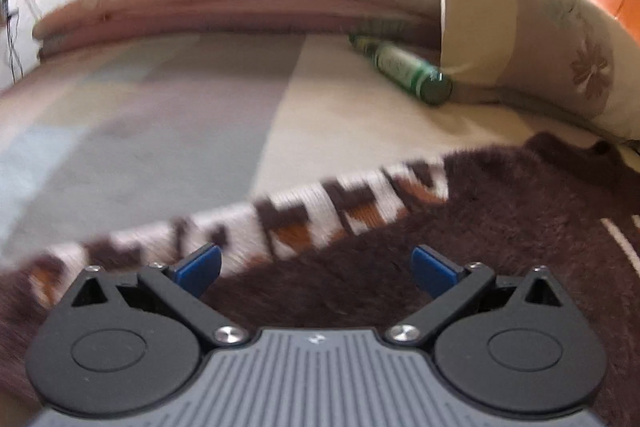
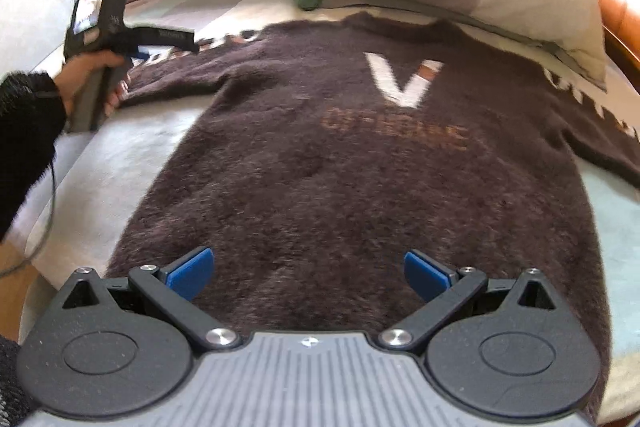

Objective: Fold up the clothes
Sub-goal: 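Move the open left gripper from the sleeve onto the sweater body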

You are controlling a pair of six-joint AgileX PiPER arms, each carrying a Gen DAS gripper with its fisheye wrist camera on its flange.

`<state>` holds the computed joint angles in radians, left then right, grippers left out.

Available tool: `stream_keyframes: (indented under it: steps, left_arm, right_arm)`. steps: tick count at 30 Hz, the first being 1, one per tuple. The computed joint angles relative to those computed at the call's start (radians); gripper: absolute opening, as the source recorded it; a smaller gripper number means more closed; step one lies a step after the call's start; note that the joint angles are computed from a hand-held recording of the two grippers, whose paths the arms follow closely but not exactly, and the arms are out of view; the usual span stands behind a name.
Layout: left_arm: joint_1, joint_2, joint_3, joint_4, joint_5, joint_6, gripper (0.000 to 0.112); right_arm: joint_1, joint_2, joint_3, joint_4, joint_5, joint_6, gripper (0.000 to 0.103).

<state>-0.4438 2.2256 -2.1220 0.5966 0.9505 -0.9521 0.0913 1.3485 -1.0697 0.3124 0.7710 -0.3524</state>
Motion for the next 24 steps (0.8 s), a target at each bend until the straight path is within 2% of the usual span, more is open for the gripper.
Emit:
stream_keyframes:
  steps: [4,5,7,9,14,15,17,18,22,24]
  left_arm:
    - [-0.088,-0.09,0.253,0.201,-0.068,-0.112,0.102]
    - [-0.1,-0.121,0.3,0.214,-0.076,-0.108,0.102]
    - [-0.084,-0.153,0.301,0.131,-0.069,-0.022,0.102]
    - [-0.049,-0.155,0.237,0.032,-0.039,0.07,0.102]
    - [0.02,-0.11,0.16,-0.06,-0.041,0.135,0.102]
    - [0.025,-0.119,0.195,-0.058,-0.062,0.128,0.102]
    - [0.023,-0.174,0.336,0.002,-0.152,0.068,0.102]
    - [0.016,-0.191,0.366,0.022,-0.154,0.057,0.102]
    - [-0.015,-0.217,0.317,-0.024,-0.023,0.096,0.102]
    - [-0.042,-0.251,0.32,-0.046,-0.053,0.127,0.102]
  right_arm:
    - [-0.037,0.017,0.008,0.029,0.001,-0.028,0.103]
    - [-0.045,0.025,0.008,0.044,0.002,-0.041,0.103]
    - [-0.048,0.049,0.001,0.066,0.006,-0.053,0.103]
    - [-0.042,0.063,-0.008,0.07,0.007,-0.052,0.103]
    - [-0.037,0.035,0.001,0.086,0.0,-0.071,0.103]
    - [-0.04,0.031,0.003,0.077,0.002,-0.063,0.103]
    - [-0.046,0.028,0.005,0.041,0.007,-0.031,0.103]
    - [-0.051,0.026,0.006,0.024,0.01,-0.018,0.103]
    - [-0.085,0.004,0.033,-0.002,0.001,-0.03,0.103]
    - [-0.101,-0.001,0.041,-0.01,-0.006,-0.023,0.103]
